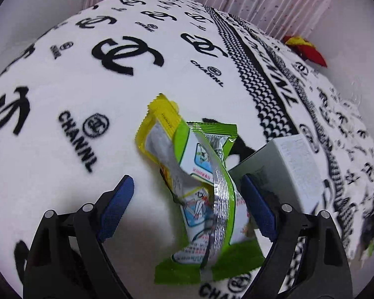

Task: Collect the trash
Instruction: 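Grasp the green-and-yellow snack bag with the left gripper, then grasp the white square box with the right gripper while the left holds the bag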

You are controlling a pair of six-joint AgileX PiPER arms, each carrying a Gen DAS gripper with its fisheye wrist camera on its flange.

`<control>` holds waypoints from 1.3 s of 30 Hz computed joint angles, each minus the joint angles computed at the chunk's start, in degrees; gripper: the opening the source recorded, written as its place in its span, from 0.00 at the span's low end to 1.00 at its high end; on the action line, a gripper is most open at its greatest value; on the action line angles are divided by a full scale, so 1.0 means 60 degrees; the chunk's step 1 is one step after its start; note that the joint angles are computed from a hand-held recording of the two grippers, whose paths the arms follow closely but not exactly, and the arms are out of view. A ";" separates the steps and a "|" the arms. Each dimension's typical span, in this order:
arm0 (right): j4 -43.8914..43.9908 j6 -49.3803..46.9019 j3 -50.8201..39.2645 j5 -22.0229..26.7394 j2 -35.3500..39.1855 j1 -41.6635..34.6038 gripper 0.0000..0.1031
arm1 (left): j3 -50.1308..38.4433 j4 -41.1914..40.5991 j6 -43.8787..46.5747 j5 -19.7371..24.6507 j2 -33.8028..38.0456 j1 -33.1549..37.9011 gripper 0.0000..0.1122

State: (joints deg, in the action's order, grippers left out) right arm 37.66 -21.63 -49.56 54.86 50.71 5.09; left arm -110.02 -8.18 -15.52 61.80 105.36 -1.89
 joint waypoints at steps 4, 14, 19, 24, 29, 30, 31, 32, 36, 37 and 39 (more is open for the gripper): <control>0.0001 -0.0031 -0.0045 -0.0055 0.0106 -0.0008 0.72 | 0.0360 -0.0054 0.0123 -0.0313 -0.0225 0.0006 0.39; -0.0559 0.0423 -0.0848 -0.0607 0.0525 0.0729 0.72 | 0.2391 0.0315 0.0628 -0.0868 -0.2660 -0.0019 0.35; -0.1303 0.0845 -0.1812 -0.1816 0.1575 0.1541 0.74 | 0.4071 0.0662 0.0852 -0.0886 -0.4653 -0.0084 0.35; -0.2098 0.1313 -0.3737 -0.2734 0.3791 0.2369 0.79 | 0.5796 0.1411 0.0727 -0.0778 -0.6760 -0.0579 0.35; -0.4059 0.2899 -0.7021 -0.2063 0.6592 0.3013 0.86 | 0.6664 0.1541 0.0740 -0.0652 -0.7916 -0.0530 0.35; -0.4290 0.3077 -0.7589 -0.1836 0.7024 0.3073 0.87 | 0.6796 0.1361 0.0900 -0.0645 -0.8094 -0.0366 0.35; -0.4610 0.3360 -0.8284 -0.1592 0.7568 0.3146 0.87 | 0.6910 0.1219 0.0991 -0.0620 -0.8241 -0.0241 0.35; -0.4861 0.3561 -0.8851 -0.1396 0.7998 0.3209 0.86 | 0.6976 0.1013 0.1149 -0.0593 -0.8331 -0.0045 0.35; -0.5701 0.4307 -1.1859 -0.0029 1.0161 0.3328 0.87 | 0.7289 -0.0004 0.1945 -0.0433 -0.8624 0.0858 0.35; -0.5874 0.4425 -1.2670 0.0382 1.0718 0.3346 0.86 | 0.7358 -0.0153 0.2091 -0.0377 -0.8665 0.1008 0.35; -0.6171 0.4605 -1.3847 0.0946 1.1541 0.3377 0.86 | 0.7449 -0.0448 0.2385 -0.0294 -0.8720 0.1317 0.35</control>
